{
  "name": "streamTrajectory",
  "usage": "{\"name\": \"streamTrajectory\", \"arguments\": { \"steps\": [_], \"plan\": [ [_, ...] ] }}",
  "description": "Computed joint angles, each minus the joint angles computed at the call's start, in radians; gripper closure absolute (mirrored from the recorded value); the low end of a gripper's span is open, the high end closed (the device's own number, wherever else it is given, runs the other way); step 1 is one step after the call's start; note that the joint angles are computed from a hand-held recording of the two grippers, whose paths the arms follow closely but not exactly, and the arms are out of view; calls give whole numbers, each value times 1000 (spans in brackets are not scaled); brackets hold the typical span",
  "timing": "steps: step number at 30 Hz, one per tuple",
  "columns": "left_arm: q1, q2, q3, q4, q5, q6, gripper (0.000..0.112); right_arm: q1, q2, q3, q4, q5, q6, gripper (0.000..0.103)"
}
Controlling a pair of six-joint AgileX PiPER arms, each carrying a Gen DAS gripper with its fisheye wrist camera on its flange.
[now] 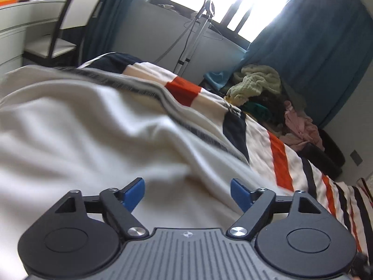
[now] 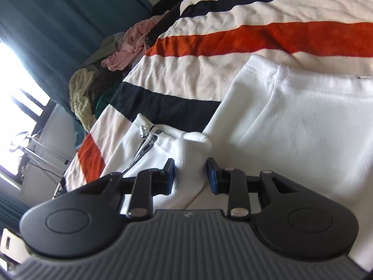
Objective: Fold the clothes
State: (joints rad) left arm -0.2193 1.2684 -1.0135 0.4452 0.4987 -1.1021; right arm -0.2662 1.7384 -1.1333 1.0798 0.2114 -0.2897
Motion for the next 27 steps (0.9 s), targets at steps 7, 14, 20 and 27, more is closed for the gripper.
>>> {"name": "streamTrajectory", "arguments": {
  "steps": [7,14,20,27],
  "plan": [
    [-291,-134,171,197,122,-376,22,-77,7,20,198,164,-157,69],
    [-372,-34,199,567,19,-635,22,-116,64,43,618,282,-520,31],
    [-328,62,208,611,-114,-616,28,-47,107,-97,296,153,-298,44],
    [-255,30,276,780,-272,-835,28,56,210,-483,-404,119,246,94]
  ]
}}
